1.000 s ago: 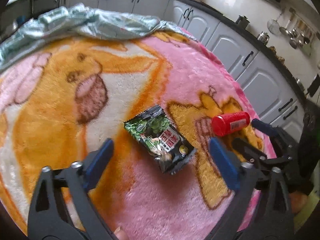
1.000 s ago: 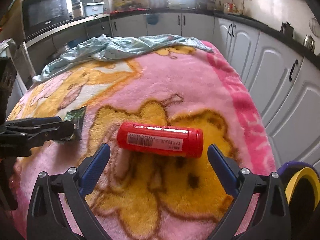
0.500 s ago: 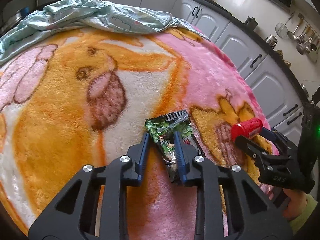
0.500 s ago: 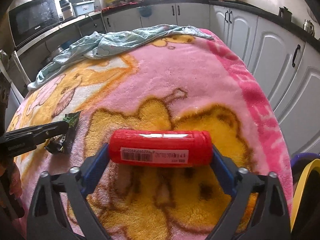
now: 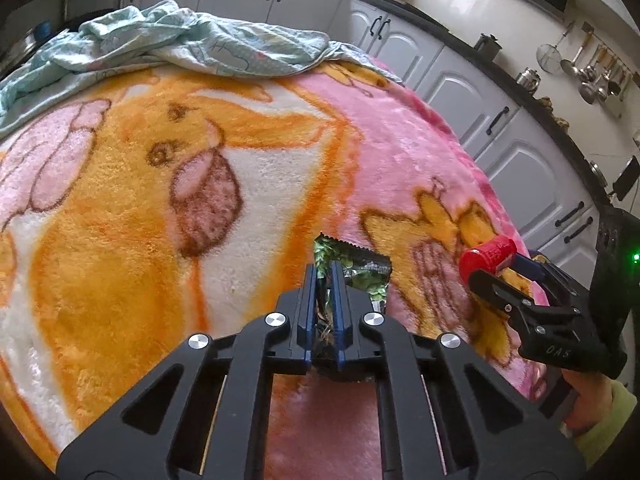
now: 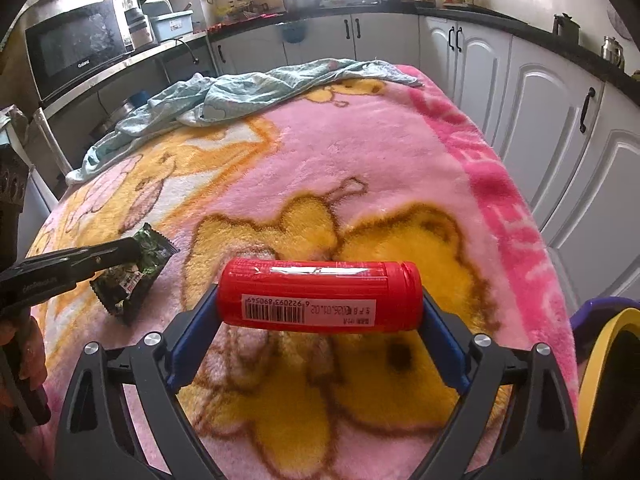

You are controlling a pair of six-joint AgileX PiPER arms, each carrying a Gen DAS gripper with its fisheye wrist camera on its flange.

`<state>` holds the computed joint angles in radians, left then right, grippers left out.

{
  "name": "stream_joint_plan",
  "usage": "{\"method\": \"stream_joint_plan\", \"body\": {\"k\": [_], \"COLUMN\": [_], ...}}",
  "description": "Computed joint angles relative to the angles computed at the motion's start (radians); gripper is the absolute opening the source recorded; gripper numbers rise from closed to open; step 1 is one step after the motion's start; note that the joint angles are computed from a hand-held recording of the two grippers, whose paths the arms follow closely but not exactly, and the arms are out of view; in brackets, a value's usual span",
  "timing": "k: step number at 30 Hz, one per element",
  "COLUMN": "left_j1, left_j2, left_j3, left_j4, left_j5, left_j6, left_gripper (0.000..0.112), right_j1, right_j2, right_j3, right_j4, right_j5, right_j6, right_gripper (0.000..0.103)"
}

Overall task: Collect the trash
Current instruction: 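Carry both items over the yellow bin and open both tools to drop them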

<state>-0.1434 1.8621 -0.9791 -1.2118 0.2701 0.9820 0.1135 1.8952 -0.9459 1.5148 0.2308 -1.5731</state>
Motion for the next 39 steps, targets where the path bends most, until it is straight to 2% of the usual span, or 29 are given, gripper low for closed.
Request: {"method": "stream_joint_plan", "body": {"k": [8,15,20,25,29,33,36,39], "left_j1": [-0.074,-0.215,-0.314,-0.431,-0.512,-0.59,-0.643,-0.695], "left_j2": [-0.066,-0.082,-0.056,0.019,0.101,0.224,0.322,0.481], "left_j3": [0.019,-0.061,-0.162,-0.329,-0.477,-0.679,-0.825,-1.065], "left_j4": [0.059,0.266,0.442,0.633,0.721,0.796,0.833,0.865], "left_j5": [-0.016,-0.032,-0.024,0.017,0.062,0.141,0.192,0.313], "left_j6": [-0.054,-0.278,-0.465,-0.66,-0.75,-0.83,-0.879,-0.919], "left_gripper": [0.003,0.003,0.003,0.003,0.003,0.003,0.004,0.004], "right_j1": [-0.078,-0.241,-0.428,-0.656,-0.838,-0.97,-1.028,-1.057], "right_j2": [-0.142,-0.299,-0.406,-0.459,-0.462,-0.406,-0.332,-0.253], "right_j3": [0.137,0.243,0.299,0.319,0.303,0.27,0.251,0.229], "right_j4": [0.148,0.071,-0.042,-0.114,-0.17,-0.22,-0.215,-0.227], "right_j5": [0.053,0.129,0.217,0.306,0.381,0.391,0.35,0.309], "right_j6": [-0.188,-0.181,-0.147,-0.169,-0.189,-0.21,-0.267,-0.291], "right_gripper": [0.09,0.09,0.09,0.09,0.09,0.09,0.09,0.09]}}
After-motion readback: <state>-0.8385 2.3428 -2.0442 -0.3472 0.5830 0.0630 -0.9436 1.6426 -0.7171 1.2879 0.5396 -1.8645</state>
